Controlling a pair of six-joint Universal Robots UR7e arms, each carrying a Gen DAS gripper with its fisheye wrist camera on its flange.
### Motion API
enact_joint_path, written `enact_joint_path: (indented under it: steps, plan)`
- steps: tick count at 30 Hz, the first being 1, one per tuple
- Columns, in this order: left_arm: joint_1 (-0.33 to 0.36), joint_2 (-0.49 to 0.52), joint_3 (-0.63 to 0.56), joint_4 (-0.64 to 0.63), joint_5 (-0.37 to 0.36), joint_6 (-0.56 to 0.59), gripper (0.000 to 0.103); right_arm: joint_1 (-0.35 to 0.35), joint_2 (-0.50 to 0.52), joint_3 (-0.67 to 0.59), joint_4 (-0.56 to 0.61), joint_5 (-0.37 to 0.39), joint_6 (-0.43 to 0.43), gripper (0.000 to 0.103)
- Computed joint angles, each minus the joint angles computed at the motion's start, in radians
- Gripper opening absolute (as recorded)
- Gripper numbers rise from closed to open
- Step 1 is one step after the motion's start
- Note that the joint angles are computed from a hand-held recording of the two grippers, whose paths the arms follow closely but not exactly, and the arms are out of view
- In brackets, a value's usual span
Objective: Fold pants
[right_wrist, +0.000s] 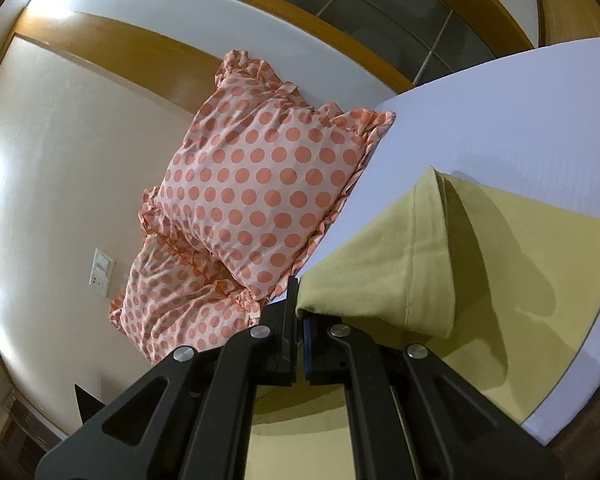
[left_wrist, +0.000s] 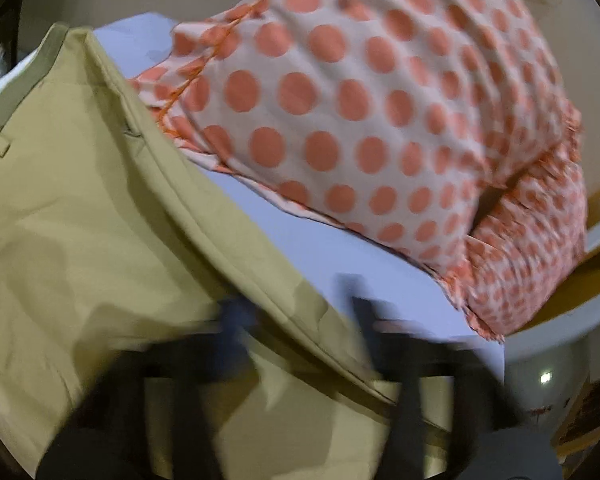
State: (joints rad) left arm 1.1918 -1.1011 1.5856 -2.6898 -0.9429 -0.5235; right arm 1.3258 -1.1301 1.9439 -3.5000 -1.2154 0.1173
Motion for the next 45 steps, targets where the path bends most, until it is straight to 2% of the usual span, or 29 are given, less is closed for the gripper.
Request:
enact_joint_path:
  steps: [2,3,6,8,10,12,15,17,22,24,26,28,30,31,33,35,36,40,42,45]
  plan:
    - [-0.008,-0.026,0.051,-0.055,0.002,-0.006,0.007,0.002,0.0,-0.005,-0.001,-0.001,0.006,0.002]
    - [-0.031,-0.049,0.096,-0.092,0.034,0.021,0.006,0.002,-0.005,-0.001,-0.008,-0.001,0.005,0.002]
    - [-0.119,-0.138,0.264,-0.225,0.126,0.094,0.006,0.003,-0.042,0.029,-0.042,-0.019,-0.012,0.002]
    - [-0.215,-0.239,0.447,-0.327,0.204,0.11,0.007,0.0,-0.071,0.053,-0.044,-0.055,-0.026,0.002]
    - [-0.299,-0.325,0.602,-0.353,0.279,0.043,0.009,-0.001,-0.091,0.075,-0.032,-0.109,-0.039,0.002]
    - [-0.358,-0.394,0.721,-0.305,0.328,-0.084,0.009,-0.005,-0.103,0.092,-0.008,-0.159,-0.052,0.002]
    - [-0.395,-0.455,0.825,-0.228,0.335,-0.255,0.009,-0.016,-0.104,0.106,0.029,-0.212,-0.043,0.002]
    - [-0.406,-0.473,0.865,-0.232,0.342,-0.294,0.009,-0.025,-0.103,0.115,0.03,-0.224,-0.039,0.002]
    - [-0.407,-0.472,0.909,-0.286,0.333,-0.287,0.01,-0.013,-0.114,0.129,0.042,-0.312,-0.077,0.002]
    - [-0.414,-0.472,0.923,-0.308,0.334,-0.27,0.014,-0.001,-0.126,0.143,0.023,-0.38,-0.076,0.011]
    - [-0.426,-0.476,0.944,-0.349,0.327,-0.244,0.021,-0.003,-0.135,0.157,-0.017,-0.406,-0.068,0.062]
    - [-0.441,-0.48,0.965,-0.392,0.324,-0.217,0.03,-0.02,-0.139,0.173,-0.066,-0.384,-0.067,0.063]
    - [-0.463,-0.493,0.992,-0.426,0.329,-0.201,0.041,-0.02,-0.132,0.17,-0.068,-0.401,-0.061,0.063]
    - [-0.471,-0.498,0.999,-0.431,0.333,-0.199,0.042,-0.019,-0.125,0.171,-0.083,-0.411,-0.057,0.06]
    - [-0.499,-0.52,1.021,-0.424,0.352,-0.212,0.048,-0.013,-0.108,0.184,-0.174,-0.428,-0.047,0.056]
    - [-0.522,-0.541,1.039,-0.413,0.375,-0.227,0.052,-0.013,-0.092,0.193,-0.275,-0.411,-0.07,0.056]
    - [-0.532,-0.553,1.05,-0.411,0.383,-0.235,0.053,-0.008,-0.091,0.188,-0.281,-0.422,-0.089,0.056]
    - [-0.545,-0.57,1.068,-0.419,0.393,-0.256,0.054,0.011,-0.068,0.178,-0.373,-0.536,-0.148,0.057]
    - [-0.541,-0.565,1.068,-0.432,0.39,-0.252,0.054,0.003,-0.068,0.167,-0.33,-0.547,-0.164,0.057]
    - [-0.531,-0.552,1.06,-0.441,0.375,-0.227,0.056,-0.016,-0.066,0.158,-0.243,-0.52,-0.128,0.057]
